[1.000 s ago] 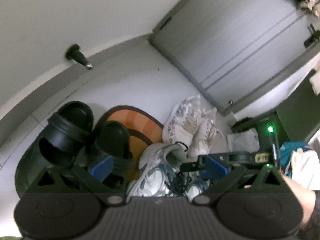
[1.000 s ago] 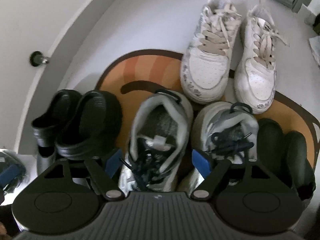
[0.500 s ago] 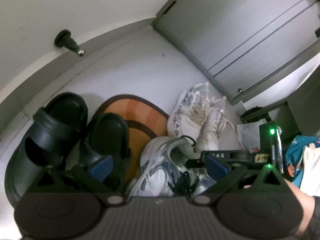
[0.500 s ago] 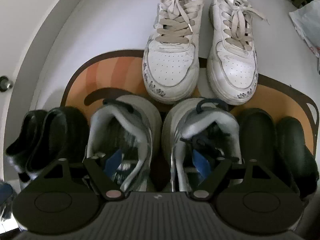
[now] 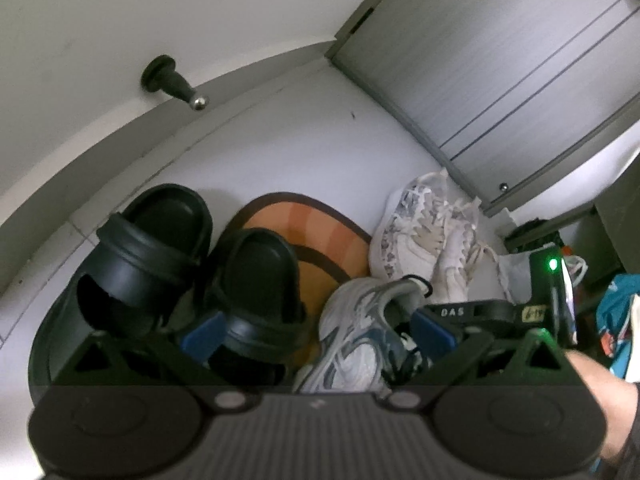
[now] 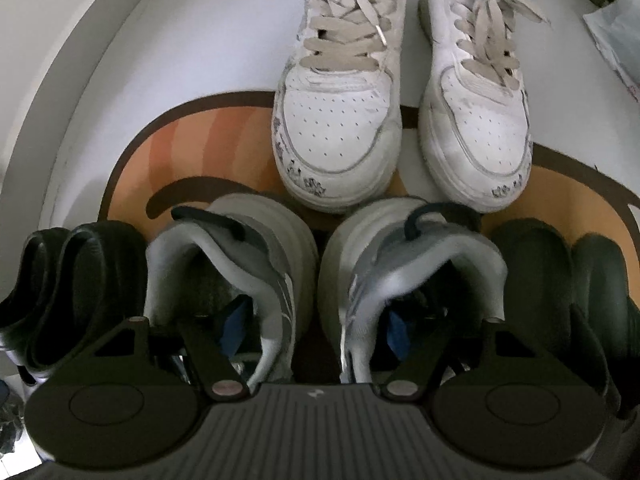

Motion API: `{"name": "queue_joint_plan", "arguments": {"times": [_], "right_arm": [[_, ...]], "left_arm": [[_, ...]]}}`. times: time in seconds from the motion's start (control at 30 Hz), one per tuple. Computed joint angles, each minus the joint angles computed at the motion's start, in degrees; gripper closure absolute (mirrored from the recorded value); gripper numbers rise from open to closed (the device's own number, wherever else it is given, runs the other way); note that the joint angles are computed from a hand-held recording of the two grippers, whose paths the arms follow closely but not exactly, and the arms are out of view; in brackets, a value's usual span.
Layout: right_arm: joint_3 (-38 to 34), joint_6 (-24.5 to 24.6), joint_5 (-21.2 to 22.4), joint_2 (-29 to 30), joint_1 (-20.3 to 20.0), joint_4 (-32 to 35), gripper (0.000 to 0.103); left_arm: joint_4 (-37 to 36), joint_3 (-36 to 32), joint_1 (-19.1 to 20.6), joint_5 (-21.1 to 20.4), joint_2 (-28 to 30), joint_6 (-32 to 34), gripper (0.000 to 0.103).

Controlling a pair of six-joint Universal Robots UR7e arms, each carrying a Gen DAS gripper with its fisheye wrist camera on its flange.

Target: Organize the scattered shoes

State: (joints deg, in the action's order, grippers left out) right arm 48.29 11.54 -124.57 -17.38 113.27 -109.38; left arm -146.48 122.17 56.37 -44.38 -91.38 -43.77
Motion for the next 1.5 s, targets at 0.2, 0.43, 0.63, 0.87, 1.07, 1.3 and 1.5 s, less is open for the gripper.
{"name": "queue_joint_plan", "arguments": {"times": [0.2, 0.43, 0.63, 0.87, 1.07, 1.3, 1.5], "right_arm": [[1.32, -4.79, -2.53, 0.15, 0.48, -1.79, 0.043], [3.03, -7.17, -2.69, -0.83, 0.61, -3.93, 0.050], [3.30, -8.04, -2.33, -1.21, 0.63, -4.06, 0.050], [1.65, -6.97, -2.21, -0.08, 0.39, -3.26, 0.043], [0.96, -7.79, -2.48, 0.72, 0.32, -3.20, 0.040], [6.09, -11.83, -2.25, -2.04, 0.41, -8.90, 0.061], [10.60, -11.25, -1.51, -5.74, 0.68, -11.55, 0.072]], "left_arm": [[3.57, -1.15, 1.24, -2.07, 0.45, -0.60, 0.003], [8.88, -2.07, 1.99, -2.39, 0.91, -3.05, 0.003], [10.56, -2.25, 2.15, -1.51, 0.76, -3.88, 0.003], [11.75, -2.74, 2.15, -2.14, 0.89, -4.21, 0.003], [12.63, -3.20, 2.37, -3.12, 1.25, -4.44, 0.003], [12.28, -2.91, 2.26, -2.25, 0.98, -4.70, 0.003], [12.44, -2.45, 2.11, -2.41, 0.36, -5.38, 0.003]]}}
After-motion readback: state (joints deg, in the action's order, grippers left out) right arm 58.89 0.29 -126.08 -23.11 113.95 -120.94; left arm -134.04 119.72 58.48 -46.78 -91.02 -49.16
